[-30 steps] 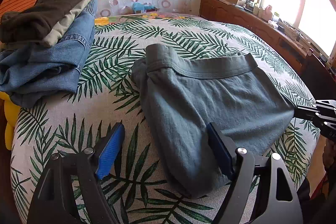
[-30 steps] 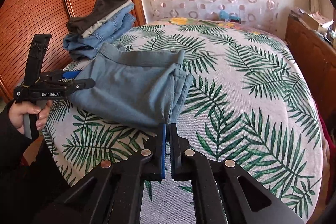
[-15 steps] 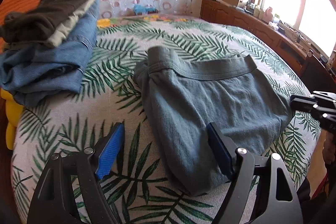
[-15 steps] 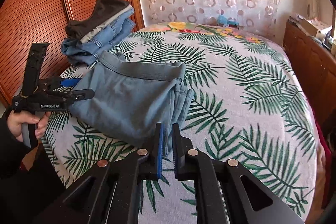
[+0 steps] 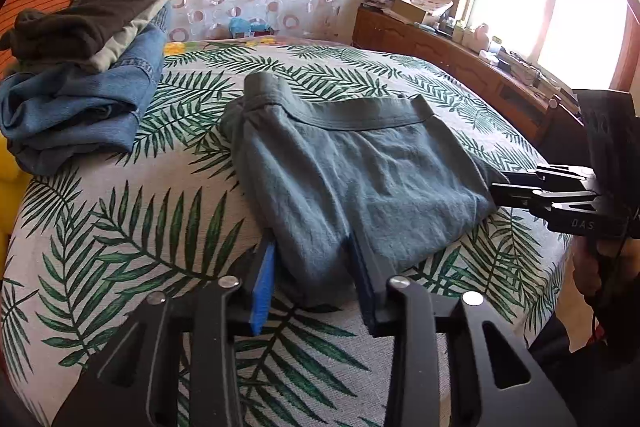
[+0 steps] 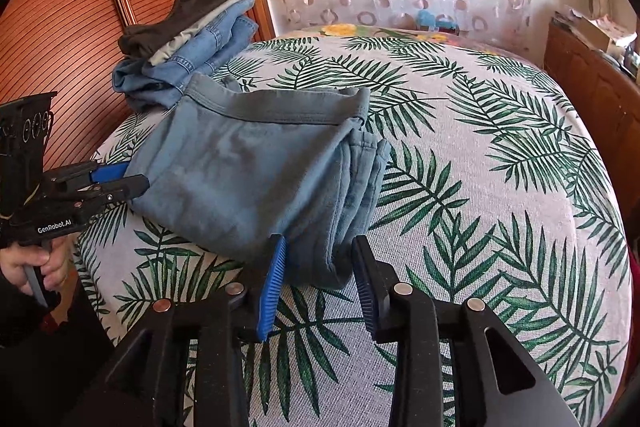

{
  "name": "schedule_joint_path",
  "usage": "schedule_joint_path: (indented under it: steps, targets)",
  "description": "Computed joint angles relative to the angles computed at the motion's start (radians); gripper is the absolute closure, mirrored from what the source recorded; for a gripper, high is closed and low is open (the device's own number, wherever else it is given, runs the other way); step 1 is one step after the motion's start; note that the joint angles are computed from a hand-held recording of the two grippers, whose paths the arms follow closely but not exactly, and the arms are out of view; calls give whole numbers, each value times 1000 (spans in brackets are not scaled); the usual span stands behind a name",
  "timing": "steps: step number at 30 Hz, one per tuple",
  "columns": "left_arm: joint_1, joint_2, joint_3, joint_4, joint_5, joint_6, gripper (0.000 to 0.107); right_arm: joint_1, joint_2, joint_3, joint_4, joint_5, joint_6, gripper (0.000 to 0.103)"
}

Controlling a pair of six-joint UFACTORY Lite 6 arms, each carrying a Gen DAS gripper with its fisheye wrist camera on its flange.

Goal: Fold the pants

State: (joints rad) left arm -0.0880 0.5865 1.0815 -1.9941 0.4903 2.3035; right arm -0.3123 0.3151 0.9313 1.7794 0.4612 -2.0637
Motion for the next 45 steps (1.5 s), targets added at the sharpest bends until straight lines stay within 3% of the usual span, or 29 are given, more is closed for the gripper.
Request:
schedule_joint_path:
  steps: [2,3,4,9,22,30,33,35,37,43,45]
  targets:
    - [-1,3,4,18,4,-27,88,-2,3,2,-1,8,0,68]
    - [0,0,2,20,5,-33,90,-5,4,1,0,13,-5,71]
    - [-5,-10,-7,4,0,-22,92,-10,4,-2,-8,27,-10,90]
    - [-5,-75,-66,-15,4,14,95,-33,-26,-43,-21,73,-31,96]
    - [66,-301,-303,124,82,-34,95,-179,-290,-296,-168,208,0,97]
    - [58,-317,-322,116,50,-32,95,-203,-377,-355,-197,188,27,97]
    - [54,-321,-317,91,37,-25,88,-195,-382,-348,-193,178,53,97]
    - [54,-317,-311,65,29,-11,73,-187,-378,-344,-177,161,46,97]
    - [59,-313,-306,27,26,19,64,-176,-367,-336,-161,154,41,97]
    - [77,-289,-264,18,2,31,56,-126,-332,-316,-87,126,-1,97]
    - [82,-271,-244,6,4,35,32,-104,-316,-305,-56,108,-24,96]
